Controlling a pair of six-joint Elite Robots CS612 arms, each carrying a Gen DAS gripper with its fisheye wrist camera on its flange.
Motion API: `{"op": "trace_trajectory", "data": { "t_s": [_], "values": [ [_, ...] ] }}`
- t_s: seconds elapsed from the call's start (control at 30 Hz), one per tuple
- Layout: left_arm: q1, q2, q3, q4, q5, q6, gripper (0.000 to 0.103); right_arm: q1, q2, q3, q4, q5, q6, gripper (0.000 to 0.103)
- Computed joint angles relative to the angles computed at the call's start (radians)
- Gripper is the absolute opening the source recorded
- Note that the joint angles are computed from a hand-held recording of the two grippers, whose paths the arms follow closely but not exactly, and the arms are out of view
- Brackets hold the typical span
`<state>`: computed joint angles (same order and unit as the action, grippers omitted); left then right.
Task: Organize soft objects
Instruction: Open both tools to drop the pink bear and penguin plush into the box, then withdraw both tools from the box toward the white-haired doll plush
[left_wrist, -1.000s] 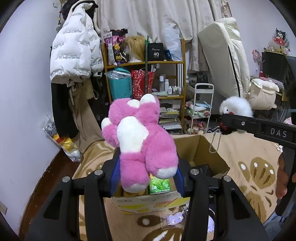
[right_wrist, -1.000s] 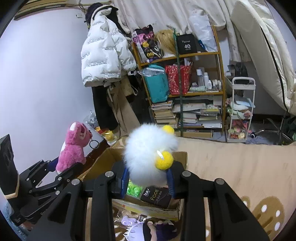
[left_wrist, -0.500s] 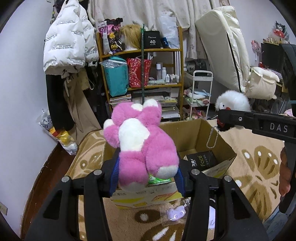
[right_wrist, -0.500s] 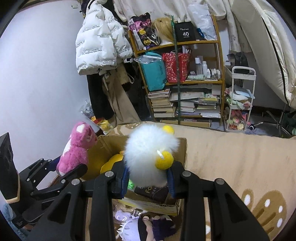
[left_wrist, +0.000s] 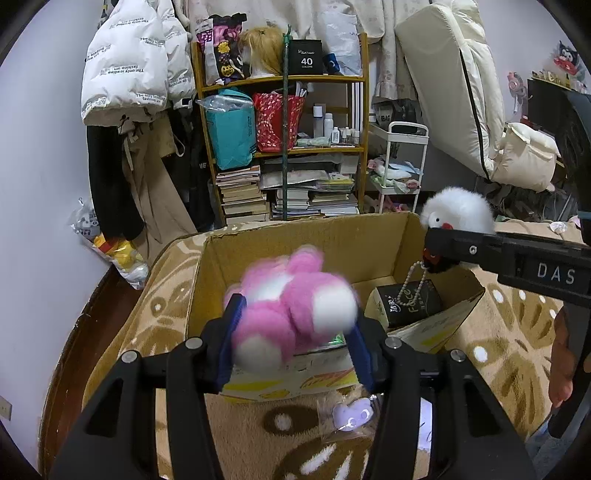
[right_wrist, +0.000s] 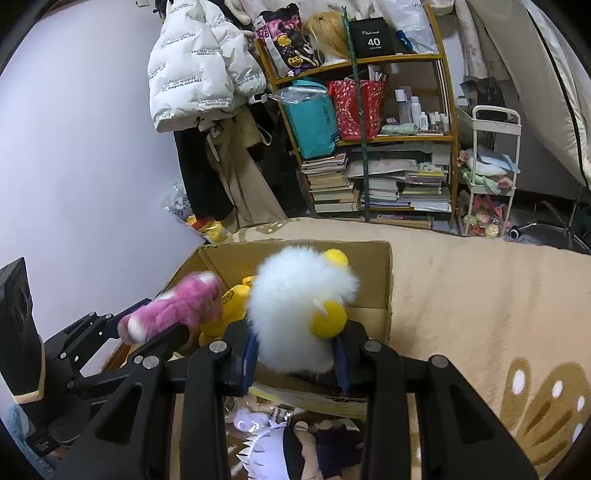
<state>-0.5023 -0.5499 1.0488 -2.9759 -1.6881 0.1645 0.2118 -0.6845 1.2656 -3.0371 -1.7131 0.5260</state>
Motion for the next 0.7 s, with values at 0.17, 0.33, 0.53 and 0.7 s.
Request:
{"op": "trace_trajectory", "data": {
  "t_s": [0.17,0.33,0.53,0.7],
  "values": [
    [0.000,-0.004,0.010,-0.018,0.011,0.003,0.059,-0.004,0.004,0.000,0.000,0.021,0.012,0.036],
    [0.000,-0.007,0.014,-0.021,0.017,-0.004,0.068,-0.008,0.004,0.003,-0.005,0.039,0.018,0.041],
    [0.004,-0.011,0.019,-0.028,0.013,-0.036,0.080,-0.008,0.004,0.009,-0.038,0.032,0.024,0.058],
    [0.008,-0.020,0.029,-0.033,-0.018,-0.052,0.088,-0.004,-0.004,0.019,-0.042,0.011,0.039,0.070]
  ]
}}
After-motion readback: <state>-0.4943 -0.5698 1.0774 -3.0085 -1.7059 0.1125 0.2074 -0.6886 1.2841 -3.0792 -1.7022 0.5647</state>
